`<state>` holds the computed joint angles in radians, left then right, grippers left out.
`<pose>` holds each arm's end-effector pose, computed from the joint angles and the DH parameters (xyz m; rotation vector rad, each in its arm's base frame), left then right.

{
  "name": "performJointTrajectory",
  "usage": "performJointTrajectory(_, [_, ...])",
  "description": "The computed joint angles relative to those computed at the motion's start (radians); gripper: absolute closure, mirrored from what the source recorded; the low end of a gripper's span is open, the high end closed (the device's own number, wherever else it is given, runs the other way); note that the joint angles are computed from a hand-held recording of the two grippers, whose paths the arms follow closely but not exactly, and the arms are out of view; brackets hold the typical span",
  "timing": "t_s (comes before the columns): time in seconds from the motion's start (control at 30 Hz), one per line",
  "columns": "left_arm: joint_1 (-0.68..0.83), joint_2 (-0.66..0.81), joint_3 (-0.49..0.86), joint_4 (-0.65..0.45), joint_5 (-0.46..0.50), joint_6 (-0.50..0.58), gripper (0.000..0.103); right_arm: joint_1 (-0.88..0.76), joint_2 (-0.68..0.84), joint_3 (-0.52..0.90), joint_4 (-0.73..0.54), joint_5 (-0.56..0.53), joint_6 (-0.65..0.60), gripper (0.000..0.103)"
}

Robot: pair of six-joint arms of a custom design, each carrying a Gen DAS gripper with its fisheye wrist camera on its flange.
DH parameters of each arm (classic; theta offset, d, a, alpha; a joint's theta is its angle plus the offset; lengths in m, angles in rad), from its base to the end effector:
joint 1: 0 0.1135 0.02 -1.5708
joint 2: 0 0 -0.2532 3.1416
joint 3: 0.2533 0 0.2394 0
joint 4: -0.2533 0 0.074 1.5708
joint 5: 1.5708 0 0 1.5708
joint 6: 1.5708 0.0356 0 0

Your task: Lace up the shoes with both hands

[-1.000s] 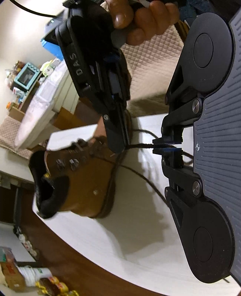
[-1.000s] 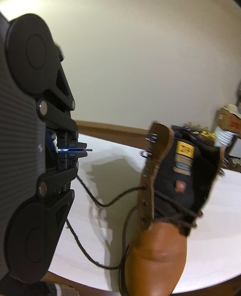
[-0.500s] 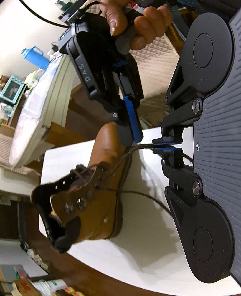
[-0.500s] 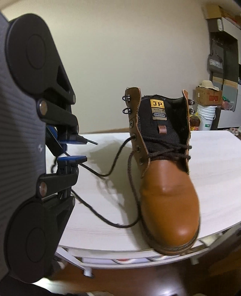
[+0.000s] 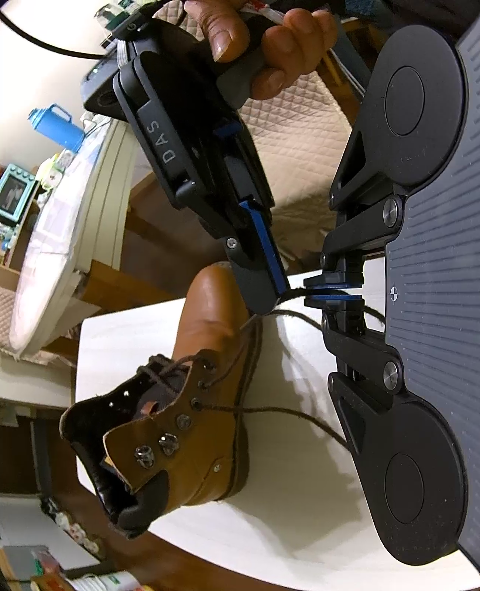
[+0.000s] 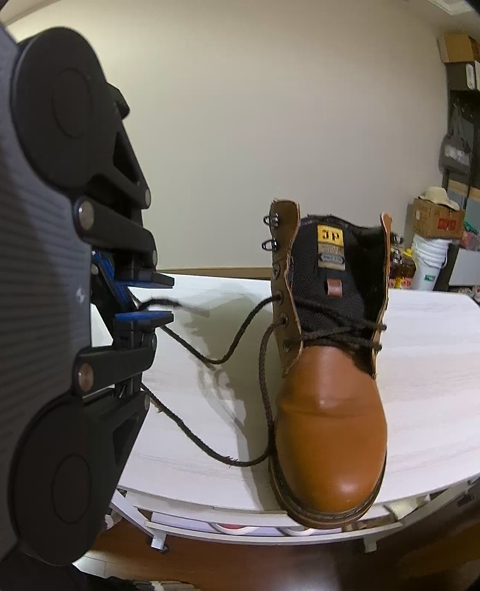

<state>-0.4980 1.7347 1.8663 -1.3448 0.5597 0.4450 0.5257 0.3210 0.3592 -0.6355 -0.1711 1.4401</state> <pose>0.2718 -0.1693 0.3556 1.3497 2.3388 -0.7876 0.0828 0.0550 0.2008 0.9888 2.2635 1.2040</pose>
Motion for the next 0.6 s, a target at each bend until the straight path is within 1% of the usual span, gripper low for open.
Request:
performJointTrajectory(0.07, [0.002,0.008,0.012,-0.006,0.004,0.015,0.100,0.024,0.058,0.032,-0.009,0.021,-0.048,0.087])
performJointTrajectory(0.17, [0.004,0.019,0.031,-0.016,0.003,0.035,0.100,0.028,0.106,0.051,-0.006,0.023,-0.097,0.089])
performJointTrajectory(0.2, [0.005,0.020,0.034,-0.019,0.003,0.039,0.100,0.031,0.113,0.055,-0.006,0.027,-0.106,0.096])
performJointTrajectory(0.23, [0.008,0.023,0.041,-0.023,0.003,0.044,0.100,0.042,0.138,0.069,-0.011,0.039,-0.135,0.099])
performJointTrajectory(0.33, [0.020,0.033,0.069,-0.035,0.019,0.041,0.100,0.104,0.189,0.117,-0.036,0.128,-0.160,0.100])
performJointTrajectory(0.37, [0.026,0.039,0.087,-0.042,0.027,0.035,0.100,0.130,0.193,0.128,-0.041,0.169,-0.140,0.100])
performJointTrajectory(0.4, [0.031,0.051,0.110,-0.055,0.034,0.033,0.100,0.137,0.194,0.130,-0.041,0.182,-0.132,0.100])
performJointTrajectory(0.5, [0.055,0.103,0.227,-0.114,0.051,0.037,0.099,0.207,0.199,0.170,-0.070,0.335,-0.070,0.100])
performJointTrajectory(0.53, [0.068,0.136,0.302,-0.148,0.063,0.046,0.099,0.230,0.204,0.191,-0.088,0.408,-0.048,0.100])
performJointTrajectory(0.57, [0.076,0.159,0.353,-0.169,0.073,0.051,0.099,0.234,0.212,0.208,-0.097,0.459,-0.040,0.100])
performJointTrajectory(0.6, [0.082,0.185,0.409,-0.187,0.080,0.050,0.099,0.227,0.218,0.217,-0.100,0.474,-0.042,0.100])
